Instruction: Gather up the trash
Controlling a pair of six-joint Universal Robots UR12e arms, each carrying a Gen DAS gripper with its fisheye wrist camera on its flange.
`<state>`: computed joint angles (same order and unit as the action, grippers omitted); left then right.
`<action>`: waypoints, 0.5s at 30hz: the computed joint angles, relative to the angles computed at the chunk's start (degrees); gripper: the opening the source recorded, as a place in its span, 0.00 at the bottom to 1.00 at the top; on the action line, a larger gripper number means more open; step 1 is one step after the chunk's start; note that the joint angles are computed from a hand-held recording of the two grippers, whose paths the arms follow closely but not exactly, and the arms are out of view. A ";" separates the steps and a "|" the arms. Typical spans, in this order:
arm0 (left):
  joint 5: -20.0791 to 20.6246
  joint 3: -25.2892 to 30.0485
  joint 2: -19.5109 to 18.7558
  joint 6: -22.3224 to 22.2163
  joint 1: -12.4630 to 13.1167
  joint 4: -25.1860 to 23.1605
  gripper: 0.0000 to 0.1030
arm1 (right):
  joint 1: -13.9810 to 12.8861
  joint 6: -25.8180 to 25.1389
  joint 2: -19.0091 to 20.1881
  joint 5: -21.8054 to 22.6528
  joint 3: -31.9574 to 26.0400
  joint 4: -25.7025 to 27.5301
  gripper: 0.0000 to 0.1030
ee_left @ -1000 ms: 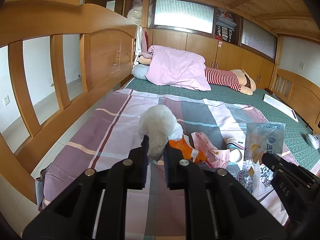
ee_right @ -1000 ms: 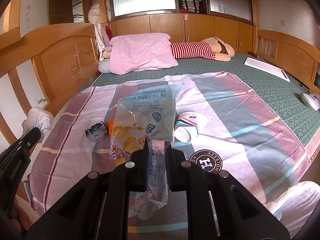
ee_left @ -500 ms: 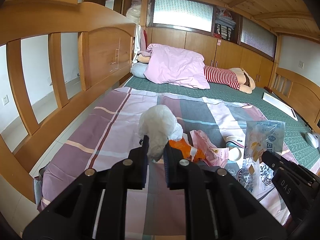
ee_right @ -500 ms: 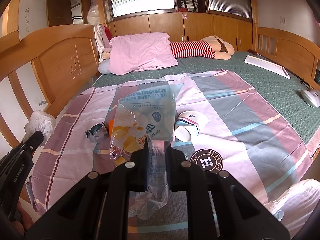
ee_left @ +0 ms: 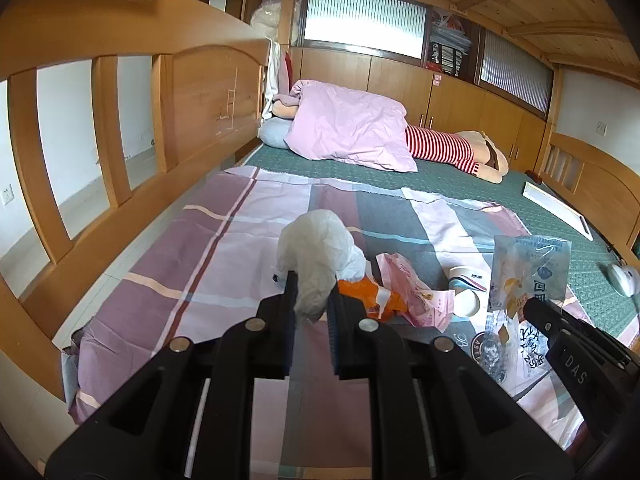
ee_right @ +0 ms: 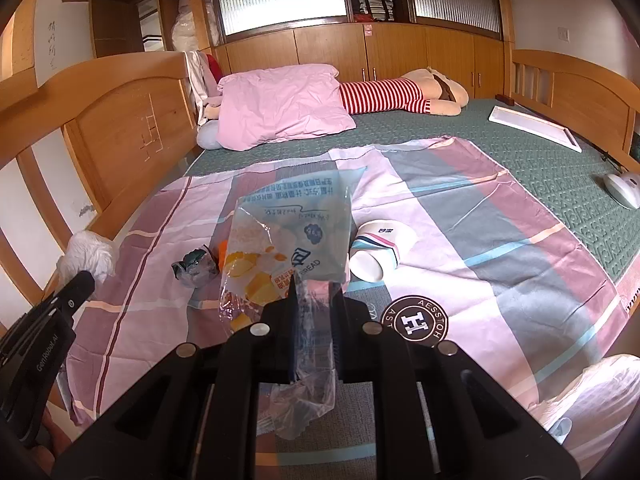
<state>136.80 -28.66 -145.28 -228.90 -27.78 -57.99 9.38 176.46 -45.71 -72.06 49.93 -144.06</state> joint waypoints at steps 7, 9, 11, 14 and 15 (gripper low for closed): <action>-0.73 0.34 -0.24 -0.02 0.03 -0.20 0.14 | -0.07 0.21 0.06 0.40 -0.13 0.18 0.14; -1.27 0.53 -0.33 -0.21 0.07 -0.39 0.14 | -0.11 0.29 0.18 0.53 -0.33 0.39 0.14; -1.56 0.53 -0.33 -0.33 0.12 -0.56 0.14 | -0.12 0.51 0.18 0.55 -0.34 0.39 0.14; -1.78 0.29 -0.22 -0.38 0.17 -0.38 0.14 | -0.17 0.62 0.18 0.68 -0.31 0.29 0.14; -1.90 0.26 -0.21 -0.43 0.17 -0.34 0.14 | -0.18 0.62 0.17 0.68 -0.30 0.33 0.14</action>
